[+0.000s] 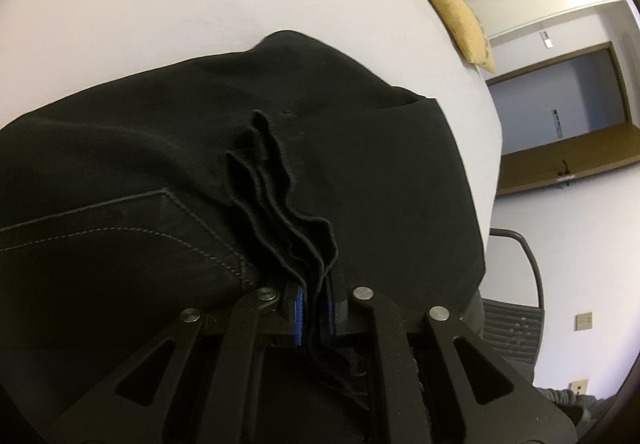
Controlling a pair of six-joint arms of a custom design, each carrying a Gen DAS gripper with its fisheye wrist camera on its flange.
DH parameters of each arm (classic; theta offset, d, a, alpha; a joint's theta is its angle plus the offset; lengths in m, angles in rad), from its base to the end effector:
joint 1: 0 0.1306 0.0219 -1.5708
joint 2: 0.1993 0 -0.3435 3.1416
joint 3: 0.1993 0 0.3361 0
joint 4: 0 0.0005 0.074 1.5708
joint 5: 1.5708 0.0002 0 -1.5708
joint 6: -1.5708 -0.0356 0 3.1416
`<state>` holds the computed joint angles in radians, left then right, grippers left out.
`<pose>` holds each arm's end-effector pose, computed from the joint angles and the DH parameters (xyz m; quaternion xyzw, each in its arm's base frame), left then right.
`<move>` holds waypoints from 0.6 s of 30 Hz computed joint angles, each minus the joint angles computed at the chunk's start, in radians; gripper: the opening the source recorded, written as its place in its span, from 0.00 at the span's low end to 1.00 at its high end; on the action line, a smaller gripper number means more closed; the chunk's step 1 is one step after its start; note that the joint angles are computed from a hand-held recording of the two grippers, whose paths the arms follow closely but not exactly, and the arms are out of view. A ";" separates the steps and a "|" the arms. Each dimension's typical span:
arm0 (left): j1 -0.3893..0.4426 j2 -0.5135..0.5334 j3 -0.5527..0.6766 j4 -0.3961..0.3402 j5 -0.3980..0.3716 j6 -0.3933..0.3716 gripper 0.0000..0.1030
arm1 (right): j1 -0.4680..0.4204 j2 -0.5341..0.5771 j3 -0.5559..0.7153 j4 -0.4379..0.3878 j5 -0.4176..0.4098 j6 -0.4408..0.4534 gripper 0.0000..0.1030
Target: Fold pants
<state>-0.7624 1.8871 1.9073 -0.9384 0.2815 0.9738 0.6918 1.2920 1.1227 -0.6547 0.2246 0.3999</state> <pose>0.4216 -0.4170 0.3501 -0.0542 0.9374 -0.3281 0.1037 0.3131 0.2484 0.3365 -0.4454 0.8120 -0.0505 0.3738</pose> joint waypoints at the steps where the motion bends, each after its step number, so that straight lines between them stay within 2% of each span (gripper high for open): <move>1: -0.001 0.014 0.016 0.002 0.008 0.017 0.08 | -0.001 0.003 0.000 -0.004 -0.002 -0.009 0.14; 3: 0.007 0.005 -0.018 0.051 0.034 0.052 0.09 | -0.020 -0.001 0.005 -0.033 -0.039 -0.039 0.15; 4: 0.008 0.000 -0.032 0.067 0.040 0.069 0.09 | -0.041 -0.005 0.020 -0.069 -0.085 -0.055 0.18; 5: 0.007 -0.012 -0.045 0.066 0.036 0.072 0.09 | -0.063 -0.006 0.037 -0.100 -0.128 -0.062 0.30; 6: 0.004 -0.016 -0.040 0.051 0.029 0.069 0.11 | -0.088 -0.013 0.049 -0.127 -0.174 -0.063 0.51; 7: 0.001 -0.023 -0.036 0.028 0.016 0.059 0.12 | -0.121 -0.029 0.059 -0.162 -0.236 -0.058 0.61; 8: -0.005 -0.016 -0.005 -0.013 -0.009 0.047 0.12 | -0.169 -0.047 0.074 -0.211 -0.336 -0.044 0.69; 9: -0.012 -0.018 0.020 -0.075 -0.052 0.029 0.12 | -0.226 -0.060 0.096 -0.262 -0.437 -0.031 0.69; 11: -0.024 -0.012 0.075 -0.182 -0.133 0.003 0.12 | -0.325 -0.056 0.150 -0.347 -0.578 -0.014 0.69; 13: -0.039 -0.005 0.127 -0.265 -0.219 0.009 0.12 | -0.458 0.004 0.256 -0.449 -0.739 0.021 0.68; 14: -0.052 -0.006 0.146 -0.273 -0.264 0.017 0.12 | -0.520 0.046 0.311 -0.488 -0.817 0.020 0.68; 16: -0.084 -0.019 0.150 -0.216 -0.314 0.022 0.12 | -0.625 0.136 0.414 -0.558 -0.964 -0.005 0.68; 18: -0.114 -0.004 0.169 -0.157 -0.313 0.015 0.12 | -0.714 0.280 0.561 -0.647 -1.129 -0.047 0.68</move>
